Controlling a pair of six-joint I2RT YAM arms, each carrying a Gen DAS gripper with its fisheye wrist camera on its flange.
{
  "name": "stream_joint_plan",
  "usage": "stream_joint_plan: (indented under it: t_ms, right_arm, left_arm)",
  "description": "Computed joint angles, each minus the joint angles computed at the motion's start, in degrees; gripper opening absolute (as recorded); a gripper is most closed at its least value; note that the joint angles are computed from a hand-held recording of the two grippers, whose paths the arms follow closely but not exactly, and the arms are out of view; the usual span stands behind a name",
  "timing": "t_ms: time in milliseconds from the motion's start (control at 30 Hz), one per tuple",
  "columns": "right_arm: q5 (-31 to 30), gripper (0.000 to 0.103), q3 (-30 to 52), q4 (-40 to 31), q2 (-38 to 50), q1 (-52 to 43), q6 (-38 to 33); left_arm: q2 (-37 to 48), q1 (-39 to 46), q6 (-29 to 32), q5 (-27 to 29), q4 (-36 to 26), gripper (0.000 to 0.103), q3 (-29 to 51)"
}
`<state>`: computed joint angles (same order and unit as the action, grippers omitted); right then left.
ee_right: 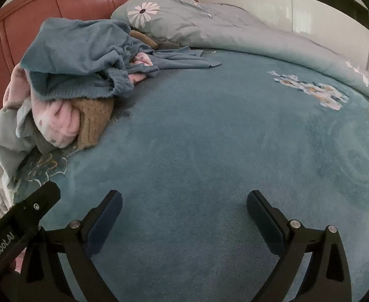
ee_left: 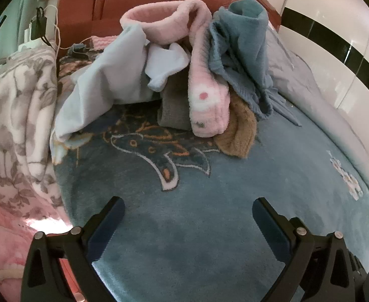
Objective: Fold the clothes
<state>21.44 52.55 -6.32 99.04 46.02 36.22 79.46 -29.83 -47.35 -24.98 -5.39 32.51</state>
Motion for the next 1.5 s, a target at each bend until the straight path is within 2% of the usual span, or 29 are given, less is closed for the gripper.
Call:
stream_joint_plan:
  t_ms: [167, 567, 1200, 1400, 1500]
  right_arm:
    - [0.0, 0.1, -0.2, -0.2, -0.2, 0.1, 0.3]
    - [0.3, 0.1, 0.6, -1.1, 0.3, 0.2, 0.1]
    - [1.0, 0.1, 1.3, -2.2, 1.0, 0.7, 0.0]
    - [-2.6, 0.1, 0.6, -1.5, -0.1, -1.1, -0.1]
    - [-4.6, 0.1, 4.5, -5.2, 0.8, -3.1, -3.2]
  left_arm:
    - [-2.7, 4.6, 3.3, 3.7, 0.2, 0.103, -1.4]
    - [-1.7, 3.6, 3.5, 2.4, 1.4, 0.103, -1.4]
    - [-3.3, 4.4, 4.3, 3.5, 2.1, 0.103, -2.8]
    - [-7.0, 4.0, 1.6, 0.9, 2.0, 0.103, -4.7]
    - [-9.3, 4.3, 0.3, 0.5, 2.3, 0.103, -6.3]
